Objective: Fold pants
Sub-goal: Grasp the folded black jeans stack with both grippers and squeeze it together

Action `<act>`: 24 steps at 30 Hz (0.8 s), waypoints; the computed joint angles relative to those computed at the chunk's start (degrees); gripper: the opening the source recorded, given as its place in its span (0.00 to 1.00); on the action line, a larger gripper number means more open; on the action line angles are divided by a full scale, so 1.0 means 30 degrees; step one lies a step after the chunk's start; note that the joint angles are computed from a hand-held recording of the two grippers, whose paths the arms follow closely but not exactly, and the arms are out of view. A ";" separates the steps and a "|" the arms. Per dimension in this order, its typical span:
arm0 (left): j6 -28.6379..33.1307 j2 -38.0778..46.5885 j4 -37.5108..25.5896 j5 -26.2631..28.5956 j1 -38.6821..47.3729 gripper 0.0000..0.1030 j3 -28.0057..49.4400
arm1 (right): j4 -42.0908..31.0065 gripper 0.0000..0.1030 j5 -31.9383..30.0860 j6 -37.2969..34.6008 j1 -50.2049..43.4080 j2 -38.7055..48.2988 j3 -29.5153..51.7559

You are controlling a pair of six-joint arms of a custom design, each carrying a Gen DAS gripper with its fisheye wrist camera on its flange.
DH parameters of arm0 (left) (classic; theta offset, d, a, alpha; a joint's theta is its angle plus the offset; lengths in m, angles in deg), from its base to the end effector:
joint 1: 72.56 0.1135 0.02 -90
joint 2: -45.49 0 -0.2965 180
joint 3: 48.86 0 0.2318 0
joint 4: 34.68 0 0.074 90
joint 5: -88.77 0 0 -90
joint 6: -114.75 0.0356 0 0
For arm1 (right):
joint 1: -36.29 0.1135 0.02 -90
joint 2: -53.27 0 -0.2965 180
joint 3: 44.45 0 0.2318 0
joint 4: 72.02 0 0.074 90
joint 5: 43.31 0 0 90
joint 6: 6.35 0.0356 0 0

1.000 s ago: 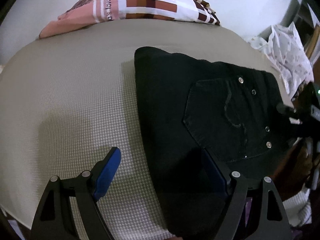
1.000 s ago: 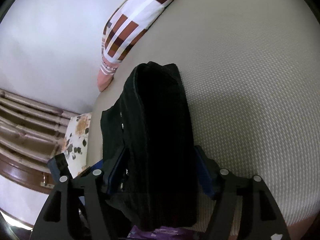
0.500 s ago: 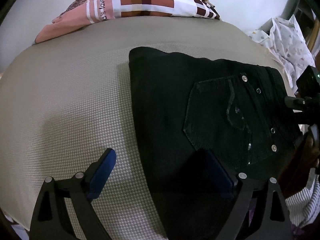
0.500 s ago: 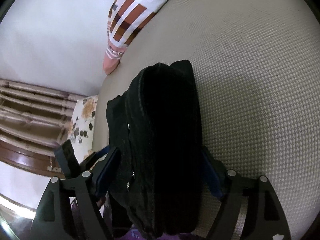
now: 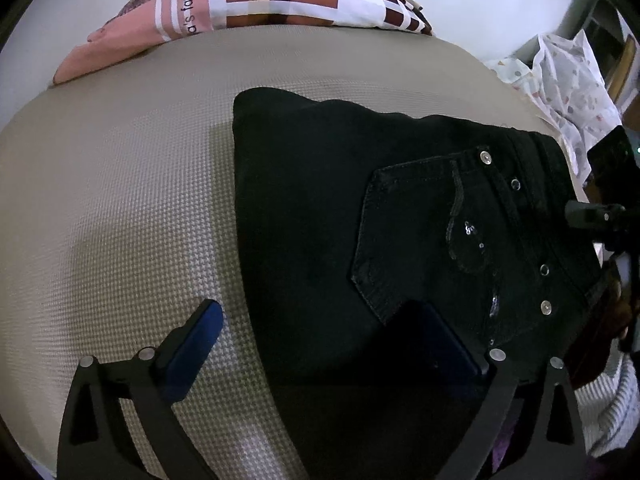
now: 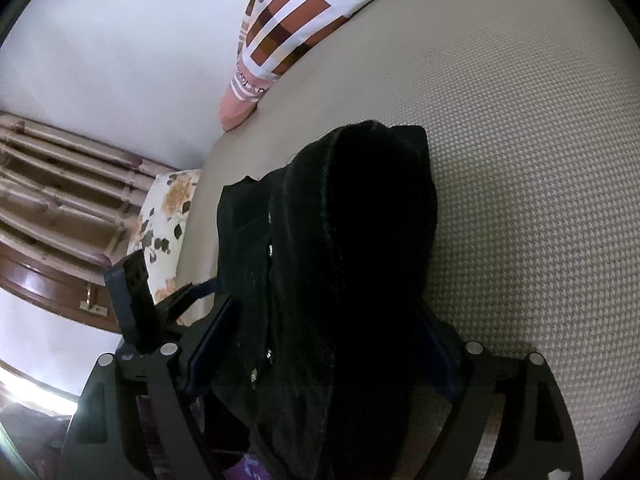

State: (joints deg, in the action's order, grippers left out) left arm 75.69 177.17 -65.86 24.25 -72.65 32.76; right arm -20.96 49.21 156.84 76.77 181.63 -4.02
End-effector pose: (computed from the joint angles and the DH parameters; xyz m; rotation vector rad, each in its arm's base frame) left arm 0.3821 -0.0159 0.0523 1.2391 2.4845 -0.4756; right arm 0.2292 0.1936 0.0486 0.7072 2.3154 0.9841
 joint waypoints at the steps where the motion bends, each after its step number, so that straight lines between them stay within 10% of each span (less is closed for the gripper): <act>1: 0.0091 -0.0015 0.0073 -0.0014 -0.0003 0.98 -0.0047 | 0.0106 0.74 -0.0176 -0.0102 -0.0057 0.0000 -0.0163; 13: 0.0354 0.0182 -0.0077 -0.0118 -0.0105 1.00 0.0202 | 0.2112 0.74 -0.1168 -0.1053 -0.0372 0.0545 -0.1056; 24: 0.1599 0.0403 -0.0942 0.0289 -0.0204 1.00 0.0726 | 0.0290 1.00 -0.1353 -0.1590 -0.0253 0.0027 0.0123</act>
